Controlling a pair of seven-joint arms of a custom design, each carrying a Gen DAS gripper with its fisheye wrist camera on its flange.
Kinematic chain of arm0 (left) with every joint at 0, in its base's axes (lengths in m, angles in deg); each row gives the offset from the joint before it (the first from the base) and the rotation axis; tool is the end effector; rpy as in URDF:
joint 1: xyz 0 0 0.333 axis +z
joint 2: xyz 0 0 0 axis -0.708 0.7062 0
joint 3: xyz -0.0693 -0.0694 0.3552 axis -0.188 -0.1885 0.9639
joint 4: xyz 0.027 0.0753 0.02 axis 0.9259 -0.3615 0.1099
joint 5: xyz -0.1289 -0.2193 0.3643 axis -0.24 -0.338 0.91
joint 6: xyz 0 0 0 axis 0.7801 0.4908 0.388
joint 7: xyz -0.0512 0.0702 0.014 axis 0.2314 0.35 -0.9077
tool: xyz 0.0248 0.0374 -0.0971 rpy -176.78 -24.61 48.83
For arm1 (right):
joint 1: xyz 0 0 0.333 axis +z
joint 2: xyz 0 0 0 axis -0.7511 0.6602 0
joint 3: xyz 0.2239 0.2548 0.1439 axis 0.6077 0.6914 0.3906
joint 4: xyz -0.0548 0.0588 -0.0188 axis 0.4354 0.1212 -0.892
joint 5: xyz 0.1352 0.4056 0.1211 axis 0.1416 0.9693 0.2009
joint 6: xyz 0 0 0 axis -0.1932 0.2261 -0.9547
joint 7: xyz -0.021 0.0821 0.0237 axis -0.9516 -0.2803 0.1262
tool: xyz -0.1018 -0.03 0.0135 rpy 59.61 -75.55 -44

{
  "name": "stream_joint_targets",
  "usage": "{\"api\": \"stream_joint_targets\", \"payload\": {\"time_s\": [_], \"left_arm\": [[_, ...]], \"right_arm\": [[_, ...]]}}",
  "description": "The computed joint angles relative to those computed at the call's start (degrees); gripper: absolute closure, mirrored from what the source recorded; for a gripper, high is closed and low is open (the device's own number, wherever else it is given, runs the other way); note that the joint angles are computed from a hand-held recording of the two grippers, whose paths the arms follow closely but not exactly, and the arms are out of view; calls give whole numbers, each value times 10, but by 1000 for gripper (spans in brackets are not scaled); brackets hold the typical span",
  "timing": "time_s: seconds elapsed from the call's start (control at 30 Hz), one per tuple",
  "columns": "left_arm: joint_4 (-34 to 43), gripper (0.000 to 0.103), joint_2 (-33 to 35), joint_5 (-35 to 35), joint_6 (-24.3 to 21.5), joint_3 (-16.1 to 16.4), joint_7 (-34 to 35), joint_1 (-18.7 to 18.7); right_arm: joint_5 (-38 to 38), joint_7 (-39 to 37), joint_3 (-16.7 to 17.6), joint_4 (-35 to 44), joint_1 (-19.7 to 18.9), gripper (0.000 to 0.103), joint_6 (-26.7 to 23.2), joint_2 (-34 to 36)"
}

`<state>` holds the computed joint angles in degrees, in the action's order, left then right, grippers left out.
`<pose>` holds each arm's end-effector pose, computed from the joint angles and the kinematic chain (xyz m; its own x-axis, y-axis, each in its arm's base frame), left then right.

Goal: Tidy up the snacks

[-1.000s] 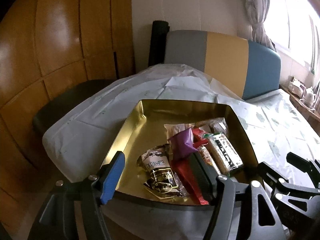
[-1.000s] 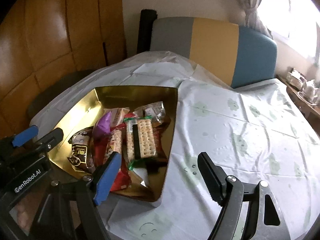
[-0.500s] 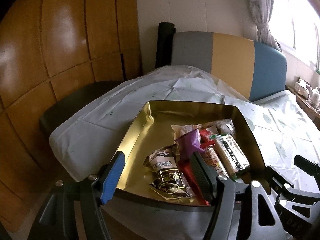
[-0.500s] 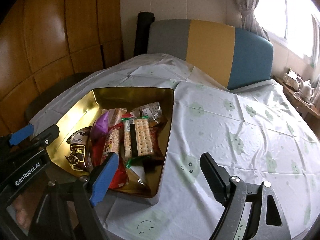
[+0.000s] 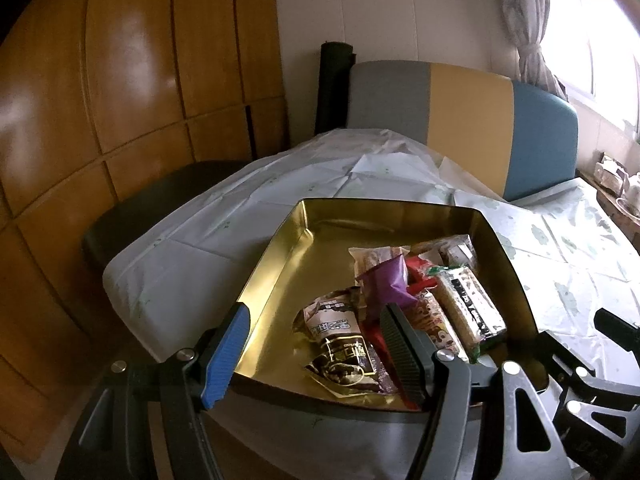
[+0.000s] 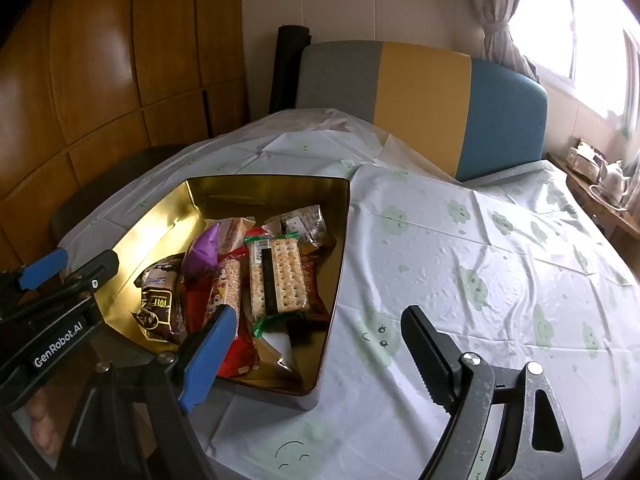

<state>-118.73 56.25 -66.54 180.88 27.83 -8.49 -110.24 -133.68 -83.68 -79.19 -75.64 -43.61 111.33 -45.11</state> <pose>0.6955 -0.2515 0.3504 0.0757 -0.9952 -0.0624 -0.6088 0.0034 -0.7933 0.6706 0.1072 0.3405 -0.0186 -0.9998 -0.0076 -0.6525 0.0179 -0.7576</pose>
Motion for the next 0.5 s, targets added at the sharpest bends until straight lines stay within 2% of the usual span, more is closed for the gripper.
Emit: {"api": "stream_joint_targets", "payload": {"time_s": [0.5], "left_arm": [[-1, 34, 2, 3, 1, 4, -2, -4]], "right_arm": [[-5, 5, 1, 2, -1, 18, 0, 2]]}}
